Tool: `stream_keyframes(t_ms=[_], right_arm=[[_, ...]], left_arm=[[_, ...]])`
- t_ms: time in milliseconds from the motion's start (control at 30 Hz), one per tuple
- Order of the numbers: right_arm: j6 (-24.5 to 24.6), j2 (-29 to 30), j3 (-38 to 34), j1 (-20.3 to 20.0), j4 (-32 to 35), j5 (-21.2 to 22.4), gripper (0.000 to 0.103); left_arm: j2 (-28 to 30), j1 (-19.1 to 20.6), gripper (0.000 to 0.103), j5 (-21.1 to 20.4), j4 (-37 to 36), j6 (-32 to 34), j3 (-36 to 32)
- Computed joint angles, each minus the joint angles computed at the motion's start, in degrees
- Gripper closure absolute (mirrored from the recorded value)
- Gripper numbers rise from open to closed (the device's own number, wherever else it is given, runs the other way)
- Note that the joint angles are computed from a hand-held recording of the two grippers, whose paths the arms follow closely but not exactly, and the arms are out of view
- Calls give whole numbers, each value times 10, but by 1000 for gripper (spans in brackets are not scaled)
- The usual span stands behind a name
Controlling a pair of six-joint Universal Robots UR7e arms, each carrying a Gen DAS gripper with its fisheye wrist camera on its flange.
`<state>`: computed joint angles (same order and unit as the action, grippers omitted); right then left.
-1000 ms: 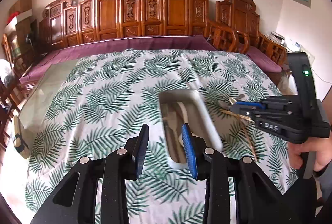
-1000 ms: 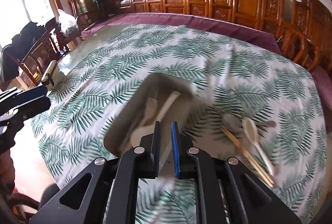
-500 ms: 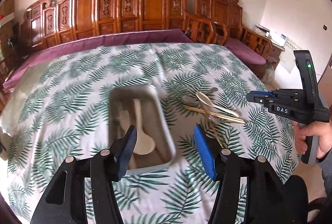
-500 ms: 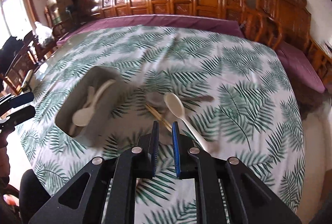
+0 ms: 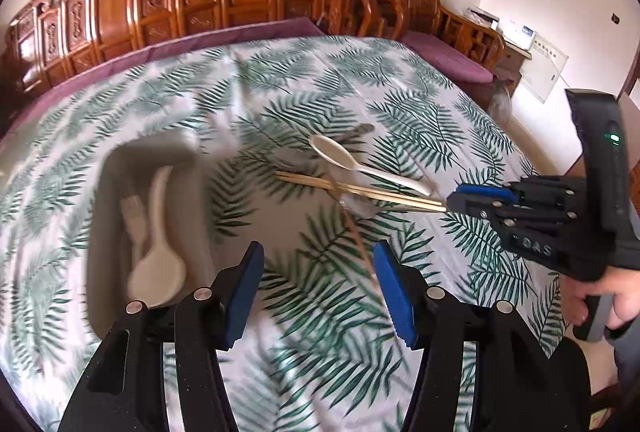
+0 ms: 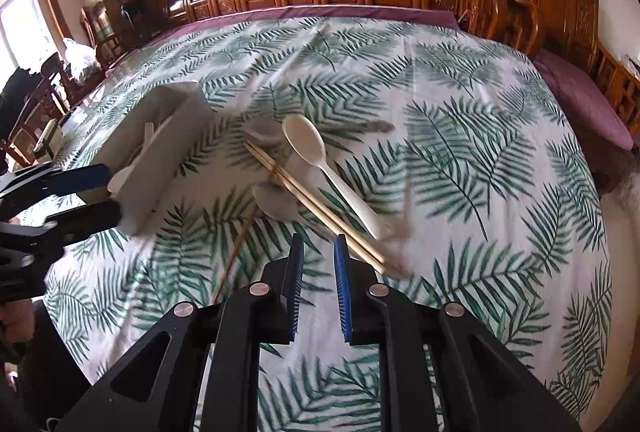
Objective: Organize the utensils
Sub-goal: 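Grasp a wooden chopstick from the utensil pile with the left gripper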
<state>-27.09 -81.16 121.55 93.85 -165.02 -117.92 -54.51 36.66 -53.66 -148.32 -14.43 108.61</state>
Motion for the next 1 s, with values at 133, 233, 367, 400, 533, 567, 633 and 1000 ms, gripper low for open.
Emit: stream_keyframes(t_ms=[133,233,367,400,533,567,633,1000], right_arm=[[-11,-13,12,-12,-2,4,85],[-15,-20,18,-19,-3,10,85],[-14,-25,24,-23,-8,21,85],[-15,-25,25,-24,-9,23,85],[-17,-21,23,-24,-9,25,85],[-17,-20,22,-23,-10,25,85],[-17,-20,22,-24,-10,25,85],[-17,-12,18,-23,-8,13,85]], left_arm=[[42,14,60,-24,0,4,-26],[68,24,69,-34,10,0,-45],[90,34,79,-47,22,-6,-65],[94,35,80,-51,24,-8,-68],[107,41,86,-59,35,-12,-82],[109,42,89,-60,38,-14,-84],[114,44,90,-65,42,-17,-89],[124,47,93,-60,43,-10,-96]])
